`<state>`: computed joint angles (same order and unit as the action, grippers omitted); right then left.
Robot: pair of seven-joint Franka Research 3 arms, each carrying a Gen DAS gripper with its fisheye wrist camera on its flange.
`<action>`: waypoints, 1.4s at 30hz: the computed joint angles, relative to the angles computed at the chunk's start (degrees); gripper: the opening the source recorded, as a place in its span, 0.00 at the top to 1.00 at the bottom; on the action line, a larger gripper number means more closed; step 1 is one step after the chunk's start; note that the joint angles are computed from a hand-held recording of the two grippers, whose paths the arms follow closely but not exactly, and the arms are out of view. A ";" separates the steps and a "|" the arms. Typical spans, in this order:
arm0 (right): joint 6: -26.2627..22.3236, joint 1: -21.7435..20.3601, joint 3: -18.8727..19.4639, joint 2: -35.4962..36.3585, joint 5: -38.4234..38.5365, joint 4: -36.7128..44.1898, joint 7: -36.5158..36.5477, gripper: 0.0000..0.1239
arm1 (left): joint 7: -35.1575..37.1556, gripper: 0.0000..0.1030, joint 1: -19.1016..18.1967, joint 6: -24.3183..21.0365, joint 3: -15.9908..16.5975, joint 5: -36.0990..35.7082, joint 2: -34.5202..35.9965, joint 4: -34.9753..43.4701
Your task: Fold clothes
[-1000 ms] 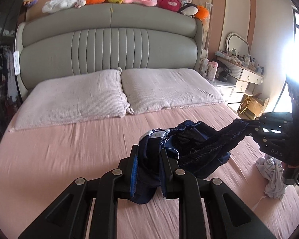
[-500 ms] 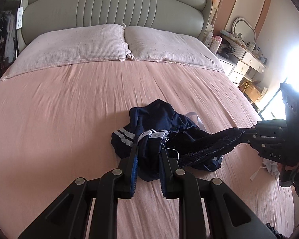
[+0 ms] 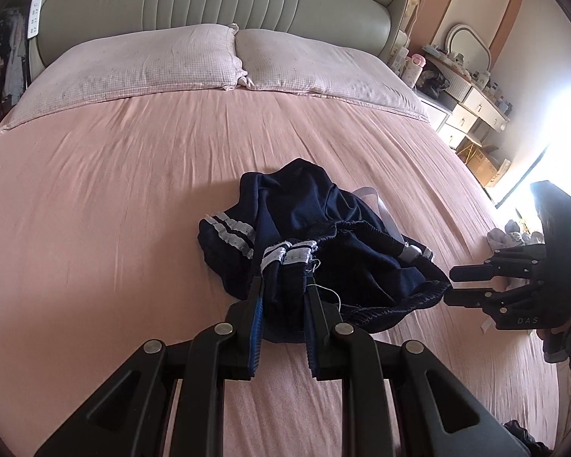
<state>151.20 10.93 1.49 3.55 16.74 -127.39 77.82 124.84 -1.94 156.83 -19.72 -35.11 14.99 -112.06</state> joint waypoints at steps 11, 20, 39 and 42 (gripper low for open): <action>-0.33 -2.26 -1.98 -0.47 -1.54 -1.12 15.36 0.59 | -0.07 0.84 -0.31 -0.90 0.57 0.08 -0.82 -1.36; -1.56 -1.22 -1.46 6.03 -5.46 5.10 26.51 0.59 | -0.56 0.84 -1.34 -1.06 1.01 1.87 -1.19 -1.83; 0.09 1.96 -2.76 10.61 -11.50 7.64 31.66 0.95 | -4.81 0.84 -0.53 -0.59 0.44 4.80 0.23 -1.49; 0.49 1.95 -2.46 9.25 -11.86 7.00 30.27 0.96 | -6.50 0.84 -1.24 0.25 1.12 7.01 -0.08 -1.70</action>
